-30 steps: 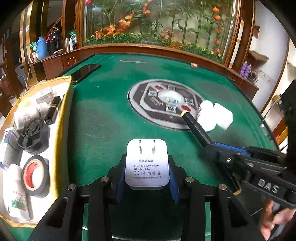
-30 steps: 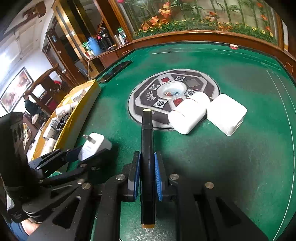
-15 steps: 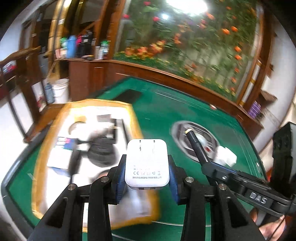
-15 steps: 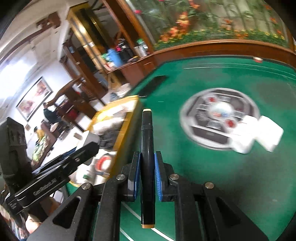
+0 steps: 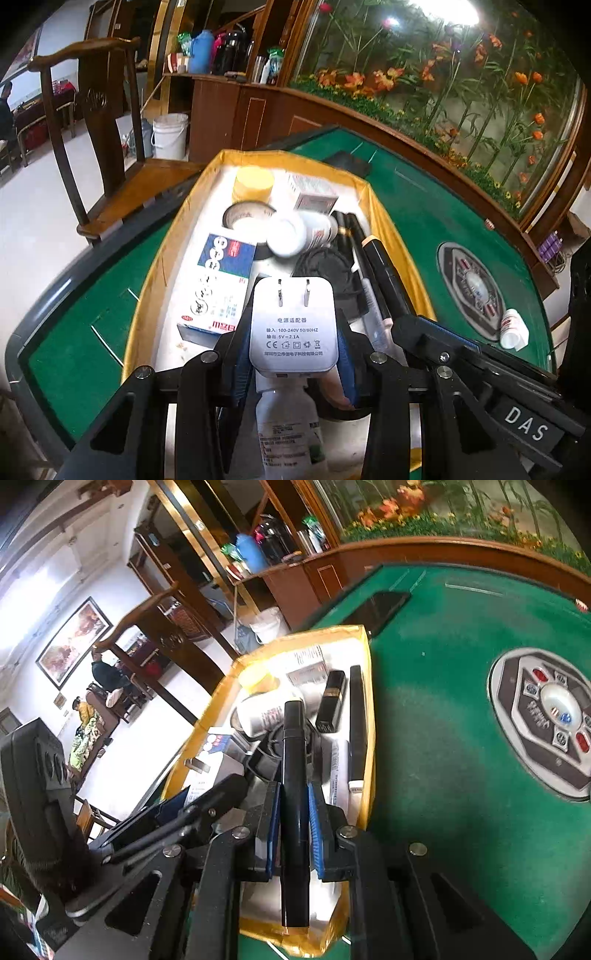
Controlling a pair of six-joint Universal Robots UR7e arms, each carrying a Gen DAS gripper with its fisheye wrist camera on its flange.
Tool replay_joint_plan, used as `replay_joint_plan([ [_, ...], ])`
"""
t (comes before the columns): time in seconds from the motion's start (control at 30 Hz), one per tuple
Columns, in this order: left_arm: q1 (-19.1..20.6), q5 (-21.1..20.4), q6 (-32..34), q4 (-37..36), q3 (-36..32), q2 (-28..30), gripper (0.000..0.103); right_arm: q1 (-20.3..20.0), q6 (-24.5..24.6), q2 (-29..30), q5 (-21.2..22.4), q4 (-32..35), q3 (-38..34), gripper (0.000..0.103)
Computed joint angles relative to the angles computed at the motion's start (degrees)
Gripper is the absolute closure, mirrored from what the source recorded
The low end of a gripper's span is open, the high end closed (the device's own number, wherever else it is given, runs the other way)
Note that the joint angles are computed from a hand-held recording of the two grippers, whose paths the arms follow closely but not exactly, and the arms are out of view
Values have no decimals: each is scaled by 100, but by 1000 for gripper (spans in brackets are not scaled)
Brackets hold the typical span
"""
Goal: Organize rigid objects
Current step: 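Carry the adapter and black marker into the tray and open both tools, then grasp the white medicine bottle with the left tool while the right tool grasps the white square adapter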
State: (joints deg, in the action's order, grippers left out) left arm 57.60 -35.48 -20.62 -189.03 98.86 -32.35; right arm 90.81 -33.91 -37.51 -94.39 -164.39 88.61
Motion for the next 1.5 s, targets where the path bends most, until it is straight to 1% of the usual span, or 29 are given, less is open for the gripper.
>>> replay_joint_plan([
  [0.07,12,24,32,-25,-12,12,61,8,-5,56,-99,-22,-11,89],
  [0.2,57,-154,99,-159,59,-18,61,8,13,128,-217,-100,-35,89],
  [0.3,79,-279,241,-315,132,-34,60,-22,50,97,-136,-74,1,89],
  [0.33,77,-319,256,-339,163,-54,58,-26,81,88,-127,-77,13,88],
  [0.37,84,-364,274,-376,183,-58,53,-35,125,74,-120,-28,14,88],
  [0.4,94,-411,257,-378,198,-67,50,-39,147,69,-101,-5,12,86],
  [0.43,93,-449,267,-427,218,-77,41,-51,153,29,-69,-49,62,85],
  [0.47,90,-480,278,-467,244,-95,35,-62,159,1,-48,-92,95,84],
  [0.57,77,-471,342,-605,269,-93,34,-125,204,-156,91,-183,212,83],
  [0.67,-37,-378,666,-1003,317,-27,34,-226,267,-370,280,-291,310,83],
  [0.73,-170,-389,923,-1354,375,17,34,-300,260,-485,215,-461,311,79],
  [0.8,-292,-406,1092,-1539,386,50,35,-433,255,-602,102,-739,274,78],
  [0.87,-415,-519,1284,-1630,377,80,35,-568,267,-656,-197,-1074,123,76],
  [0.93,-550,-622,1468,-1505,285,140,35,-769,474,-716,-352,-1086,-134,76],
  [0.97,-589,-737,1518,-1366,225,166,35,-884,547,-709,-486,-1035,-356,76],
  [1.03,-638,-955,1597,-1096,99,234,35,-1054,565,-642,-804,-806,-789,76],
  [1.1,-671,-1134,1567,-766,-83,356,35,-1213,584,-572,-844,-666,-1071,76],
  [1.13,-671,-1247,1512,-586,-162,399,35,-1289,659,-533,-838,-554,-1212,75],
  [1.17,-667,-1363,1440,-371,-263,456,35,-1395,726,-515,-670,-261,-1363,75],
  [1.23,-696,-1368,1412,-151,-400,563,35,-1547,857,-540,-236,6,-1448,72],
  [1.27,-726,-1323,1416,-19,-471,618,35,-1572,804,-541,-168,97,-1464,71],
  [1.33,-766,-1304,1409,256,-610,698,35,-1562,674,-593,-160,135,-1377,67],
  [1.43,-801,-1317,1461,667,-872,819,35,-1535,351,-722,-178,347,-1179,65],
  [1.5,-803,-1320,1460,912,-1038,897,31,-1521,165,-839,-177,596,-1043,65],
])
